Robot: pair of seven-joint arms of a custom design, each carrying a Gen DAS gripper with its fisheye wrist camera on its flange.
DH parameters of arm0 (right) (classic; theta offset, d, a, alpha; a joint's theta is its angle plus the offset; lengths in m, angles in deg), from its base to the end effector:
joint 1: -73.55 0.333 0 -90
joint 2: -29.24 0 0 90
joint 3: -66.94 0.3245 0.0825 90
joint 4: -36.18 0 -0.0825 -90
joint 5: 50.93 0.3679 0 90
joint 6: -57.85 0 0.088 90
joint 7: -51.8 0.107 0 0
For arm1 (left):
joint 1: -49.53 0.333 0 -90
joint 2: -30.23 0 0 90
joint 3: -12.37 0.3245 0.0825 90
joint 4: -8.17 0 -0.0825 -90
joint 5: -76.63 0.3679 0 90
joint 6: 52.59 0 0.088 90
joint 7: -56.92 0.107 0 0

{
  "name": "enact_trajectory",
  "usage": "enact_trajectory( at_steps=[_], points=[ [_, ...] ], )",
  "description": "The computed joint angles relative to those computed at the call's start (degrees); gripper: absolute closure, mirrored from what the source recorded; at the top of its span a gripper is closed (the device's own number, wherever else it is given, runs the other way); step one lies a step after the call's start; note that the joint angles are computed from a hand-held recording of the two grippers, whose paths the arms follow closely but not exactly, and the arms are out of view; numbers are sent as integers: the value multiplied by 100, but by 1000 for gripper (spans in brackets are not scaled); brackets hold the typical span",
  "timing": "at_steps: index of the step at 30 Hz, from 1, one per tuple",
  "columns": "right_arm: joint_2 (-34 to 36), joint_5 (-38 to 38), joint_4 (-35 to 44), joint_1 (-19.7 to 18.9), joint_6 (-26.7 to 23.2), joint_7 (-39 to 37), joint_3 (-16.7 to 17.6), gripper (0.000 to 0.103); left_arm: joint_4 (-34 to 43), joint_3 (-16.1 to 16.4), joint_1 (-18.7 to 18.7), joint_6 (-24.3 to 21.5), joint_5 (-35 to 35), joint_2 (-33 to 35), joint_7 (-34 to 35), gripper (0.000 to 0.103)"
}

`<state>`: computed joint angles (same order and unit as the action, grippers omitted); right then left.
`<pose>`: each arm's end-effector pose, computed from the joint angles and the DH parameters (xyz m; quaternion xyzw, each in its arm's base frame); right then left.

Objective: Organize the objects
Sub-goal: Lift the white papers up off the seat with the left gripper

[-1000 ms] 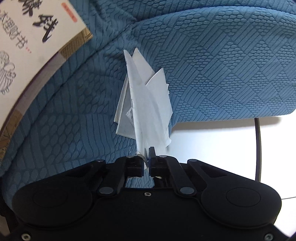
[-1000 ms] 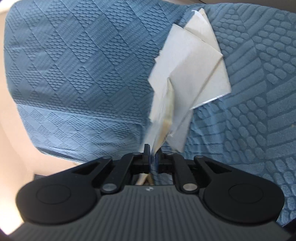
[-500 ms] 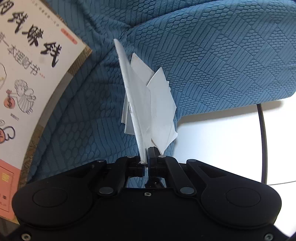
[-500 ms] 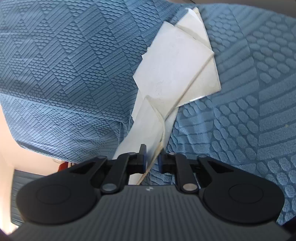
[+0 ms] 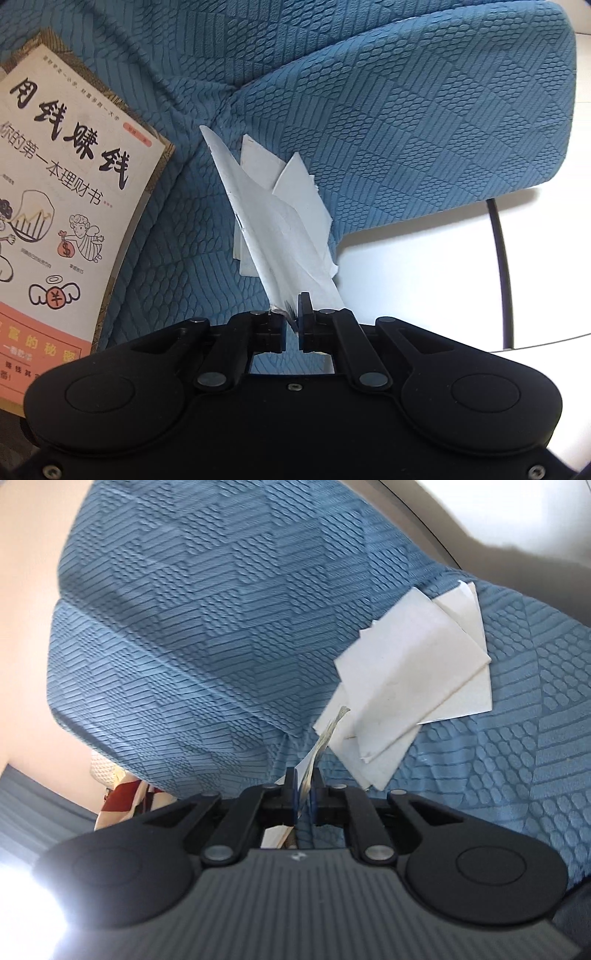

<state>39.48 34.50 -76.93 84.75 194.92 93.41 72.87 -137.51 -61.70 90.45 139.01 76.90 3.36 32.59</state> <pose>0.5780 0.1841 0.4284 -0.6147 0.5827 0.1838 0.4988 0.3849 -0.2979 0.4442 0.8611 -0.1560 0.4829 0.0295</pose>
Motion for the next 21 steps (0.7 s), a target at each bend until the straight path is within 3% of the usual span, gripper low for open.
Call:
enact_trajectory(
  at_steps=[9, 12, 21],
  points=[
    [-699, -25, -208, 224, 54, -22, -22, 94, -507, 1233, -1383, 199, -331, -433, 301, 98],
    [-858, 29, -173, 337, 78, 25, -48, 94, -566, 1791, -1914, -72, -345, -580, 559, 98],
    [-1168, 10, -54, 692, 241, 46, -36, 94, -907, 3023, -2937, -366, -378, -1253, 1101, 98]
  ],
)
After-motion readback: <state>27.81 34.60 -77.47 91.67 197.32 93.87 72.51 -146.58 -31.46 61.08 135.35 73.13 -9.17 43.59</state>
